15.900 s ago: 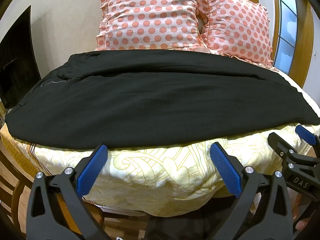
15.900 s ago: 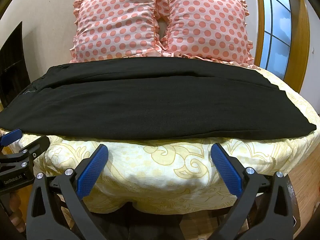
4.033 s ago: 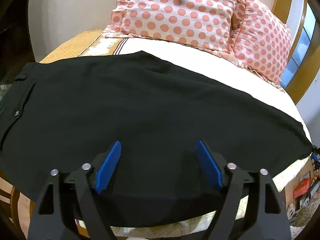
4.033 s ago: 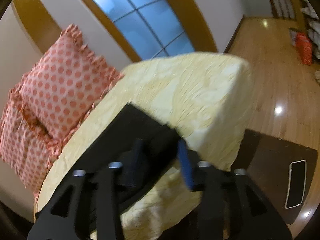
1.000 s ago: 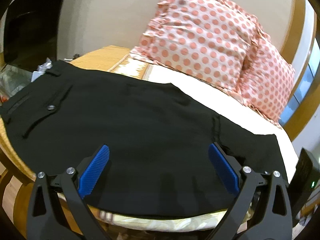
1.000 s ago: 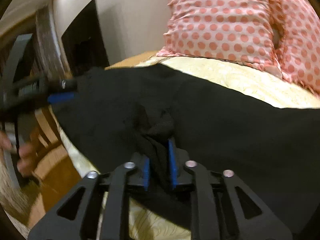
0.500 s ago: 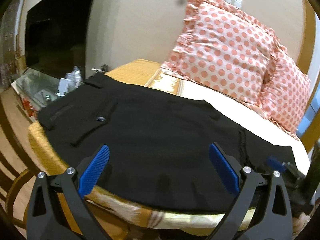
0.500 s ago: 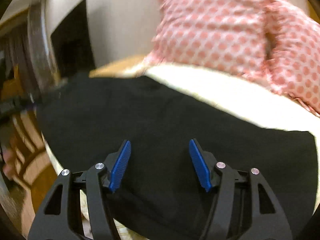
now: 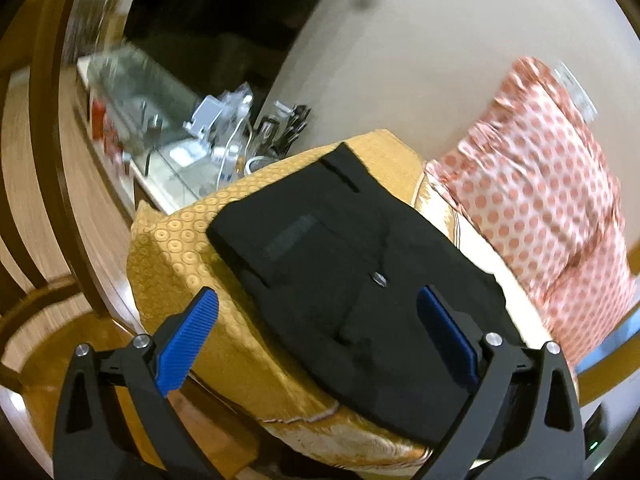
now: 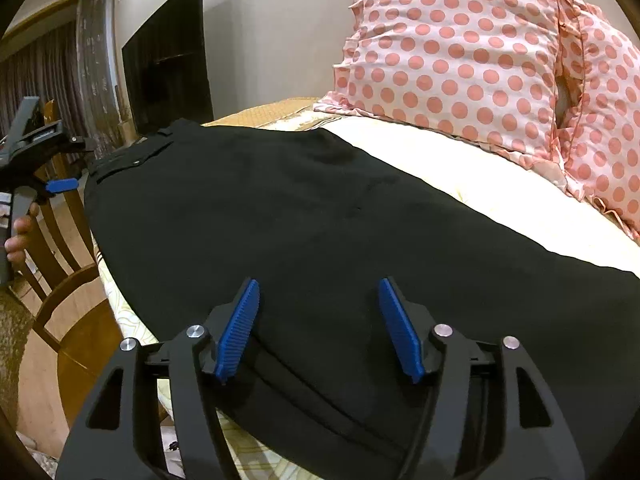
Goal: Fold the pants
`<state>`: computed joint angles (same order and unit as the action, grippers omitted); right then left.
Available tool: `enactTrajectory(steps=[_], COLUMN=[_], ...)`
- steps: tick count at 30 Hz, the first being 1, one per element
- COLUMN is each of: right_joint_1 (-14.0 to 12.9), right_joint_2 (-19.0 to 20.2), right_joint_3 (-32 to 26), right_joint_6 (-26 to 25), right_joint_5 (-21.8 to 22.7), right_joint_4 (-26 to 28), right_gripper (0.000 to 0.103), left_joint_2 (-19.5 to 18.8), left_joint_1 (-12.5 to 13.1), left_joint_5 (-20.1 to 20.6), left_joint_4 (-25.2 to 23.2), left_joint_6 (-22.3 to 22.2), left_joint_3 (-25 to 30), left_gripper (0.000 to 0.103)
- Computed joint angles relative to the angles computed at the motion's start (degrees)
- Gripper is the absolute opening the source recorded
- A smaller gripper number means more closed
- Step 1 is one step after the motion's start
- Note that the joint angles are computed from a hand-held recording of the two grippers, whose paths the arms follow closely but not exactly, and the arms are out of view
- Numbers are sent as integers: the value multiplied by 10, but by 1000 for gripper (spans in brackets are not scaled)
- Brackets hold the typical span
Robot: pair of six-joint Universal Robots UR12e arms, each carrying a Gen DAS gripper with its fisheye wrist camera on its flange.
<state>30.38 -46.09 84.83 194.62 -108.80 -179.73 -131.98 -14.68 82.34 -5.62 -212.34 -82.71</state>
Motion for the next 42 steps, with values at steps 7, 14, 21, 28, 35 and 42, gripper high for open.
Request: enactTrajectory(steps=[7,14,21,28,35,42], right_joint_1=[-3,-4,-4,-3,-3,-4], right_joint_2=[0,0,0,1,1,-6], right_joint_3=[-1,0,0,-2,1,19], right_joint_6=[6,13,12,7,5,14], right_joint_5=[9,15,15,13,16,21], right_joint_4=[4,4,2,0,-6,-38], right_gripper=[66,67,68,70,71,71], left_joint_2=[-18,-29,-25,-32,-34,-26], left_joint_1=[10,-5,-7,-7,5,-11], left_joint_5=[-47,1,16,-4,-27,39], left_joint_4=[-31,-75,-58,-52,-32,-49], left_joint_6=[-18,16,-11,-36,-74,-18], left_joint_3=[26,58,45,54,43,52], left_gripper=[95,95,85,69,25,9])
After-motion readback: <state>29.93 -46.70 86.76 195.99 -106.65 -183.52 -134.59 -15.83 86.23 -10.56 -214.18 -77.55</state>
